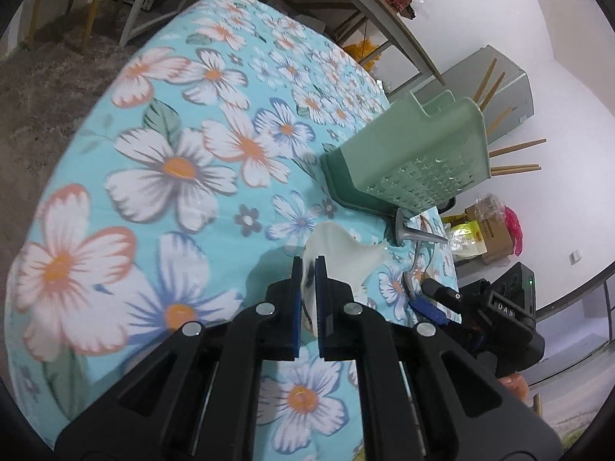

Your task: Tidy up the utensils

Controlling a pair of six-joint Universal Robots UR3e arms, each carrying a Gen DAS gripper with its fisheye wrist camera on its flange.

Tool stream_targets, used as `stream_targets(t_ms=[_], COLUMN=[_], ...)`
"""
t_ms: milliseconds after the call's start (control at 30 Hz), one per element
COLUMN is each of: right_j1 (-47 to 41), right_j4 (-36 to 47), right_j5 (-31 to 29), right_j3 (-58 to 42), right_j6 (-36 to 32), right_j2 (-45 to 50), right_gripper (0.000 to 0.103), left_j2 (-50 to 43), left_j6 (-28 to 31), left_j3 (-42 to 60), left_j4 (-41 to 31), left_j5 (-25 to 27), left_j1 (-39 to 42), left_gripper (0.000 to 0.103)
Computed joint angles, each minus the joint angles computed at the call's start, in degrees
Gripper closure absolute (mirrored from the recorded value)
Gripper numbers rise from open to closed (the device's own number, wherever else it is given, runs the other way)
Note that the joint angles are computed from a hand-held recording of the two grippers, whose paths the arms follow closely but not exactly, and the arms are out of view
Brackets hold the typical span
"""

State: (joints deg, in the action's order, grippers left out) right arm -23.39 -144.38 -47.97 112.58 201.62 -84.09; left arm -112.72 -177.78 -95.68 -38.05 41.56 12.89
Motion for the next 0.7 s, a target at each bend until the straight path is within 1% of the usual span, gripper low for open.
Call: stream_targets(t_ms=[33,100,133,167,333,433,500,533,600,700], right_j1=[0.2,1.48,1.48,1.34,-1.49,-3.23,-4.79,-6.02,-7.42,-10.92], right_j4=[-0.77,-3.3,-3.99,-4.87,-13.18,-14.79,-13.01,-10.7,-7.9,0.18], right_j5=[-0.04,-0.38,0.29,1.1,7.84,11.36,13.72,14.73,16.36,19.39], right_j3=[0.05,0.18,0.8,1.47,8.08,11.25,13.55,14.73,16.83,20.15], right_j6=[0.92,3.75,4.55,5.13,9.78,10.51,9.15,7.36,5.82,1.69], right_j2=[0.26,1.69,1.99,2.44,2.68,1.84,-0.31,-2.0,-4.85,-11.38], right_gripper=[0.068,0.077,0.086,0.089,0.093,0.095,0.096,0.096,0.096,0.096], left_j2=[0.35,0.89,1.26,1.4,3.18,5.53,7.56,8.77,11.15,15.4], left_j6=[0.41,1.34,1.82,1.81,3.73,5.82,7.34,8.21,9.71,12.2], left_j3=[-0.62,-1.59,-2.16,-2.41,-4.24,-5.76,-6.77,-7.29,-8.54,-10.26], left_j4=[0.33,0.53,0.7,1.04,2.8,3.42,3.27,3.11,2.85,1.85], left_j5=[-0.31,-0.79,-0.94,-0.92,-1.15,-1.7,-2.0,-2.17,-2.76,-4.14], left_j1=[0.54,1.53,2.01,2.1,3.29,4.56,5.69,6.42,8.0,10.77], left_gripper=[0.098,0.098,0.098,0.098,0.099,0.1,0.101,0.101,0.101,0.101])
